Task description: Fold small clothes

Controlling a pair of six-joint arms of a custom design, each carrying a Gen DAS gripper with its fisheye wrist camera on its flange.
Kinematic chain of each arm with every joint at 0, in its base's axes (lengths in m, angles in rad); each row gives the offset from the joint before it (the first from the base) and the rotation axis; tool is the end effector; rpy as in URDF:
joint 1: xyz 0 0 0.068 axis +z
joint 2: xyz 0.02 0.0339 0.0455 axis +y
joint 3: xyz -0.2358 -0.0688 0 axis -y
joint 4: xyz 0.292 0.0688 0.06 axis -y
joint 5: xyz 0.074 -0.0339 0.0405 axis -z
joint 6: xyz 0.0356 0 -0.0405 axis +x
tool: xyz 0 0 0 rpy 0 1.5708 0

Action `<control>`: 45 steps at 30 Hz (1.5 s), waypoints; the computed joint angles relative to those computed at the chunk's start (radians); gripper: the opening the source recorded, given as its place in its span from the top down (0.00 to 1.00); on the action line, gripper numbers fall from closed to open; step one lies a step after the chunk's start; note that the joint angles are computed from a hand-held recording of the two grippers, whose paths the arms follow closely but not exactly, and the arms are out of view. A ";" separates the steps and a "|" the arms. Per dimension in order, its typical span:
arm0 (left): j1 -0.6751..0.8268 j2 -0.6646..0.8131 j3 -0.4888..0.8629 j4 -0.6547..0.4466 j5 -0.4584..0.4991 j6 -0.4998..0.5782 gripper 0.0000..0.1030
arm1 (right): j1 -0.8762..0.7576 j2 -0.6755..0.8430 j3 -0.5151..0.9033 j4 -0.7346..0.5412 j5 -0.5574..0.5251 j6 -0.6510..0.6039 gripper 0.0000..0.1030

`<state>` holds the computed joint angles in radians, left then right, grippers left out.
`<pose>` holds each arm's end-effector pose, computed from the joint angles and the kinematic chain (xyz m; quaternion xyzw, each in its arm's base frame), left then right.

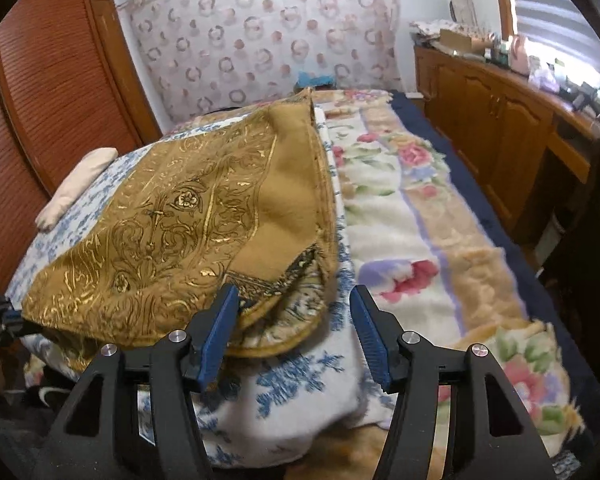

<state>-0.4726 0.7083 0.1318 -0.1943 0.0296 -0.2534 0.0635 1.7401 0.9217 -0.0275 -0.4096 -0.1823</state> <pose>0.1750 -0.0906 0.0817 0.1065 0.9148 -0.1510 0.3592 0.3721 0.0379 0.0939 -0.1838 0.8997 0.1692 0.3578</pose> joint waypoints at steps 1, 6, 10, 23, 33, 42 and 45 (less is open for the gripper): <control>0.003 0.001 -0.002 0.005 0.002 0.001 0.94 | 0.008 0.017 0.012 -0.004 0.009 0.008 0.42; 0.005 -0.110 -0.026 -0.027 0.010 0.011 0.98 | 0.033 0.021 0.003 -0.006 0.015 -0.007 0.43; 0.032 -0.167 0.000 -0.053 0.038 0.018 0.99 | 0.031 0.028 0.011 -0.017 0.008 -0.016 0.46; 0.109 0.097 0.236 0.078 0.072 0.091 1.00 | 0.009 -0.080 -0.046 0.008 -0.026 -0.032 0.42; 0.176 0.326 0.386 0.163 0.092 0.111 1.00 | 0.127 -0.310 -0.176 0.040 -0.040 -0.106 0.24; 0.188 0.451 0.469 0.197 0.085 0.131 1.00 | 0.242 -0.190 -0.110 0.044 0.064 -0.199 0.22; 0.209 0.492 0.498 0.211 0.103 0.131 1.00 | 0.231 -0.093 -0.050 0.035 0.099 -0.238 0.22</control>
<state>-0.2637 1.2002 0.6298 0.0170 0.1330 -0.1221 0.2948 1.6474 0.8716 0.0080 -0.3105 -0.4202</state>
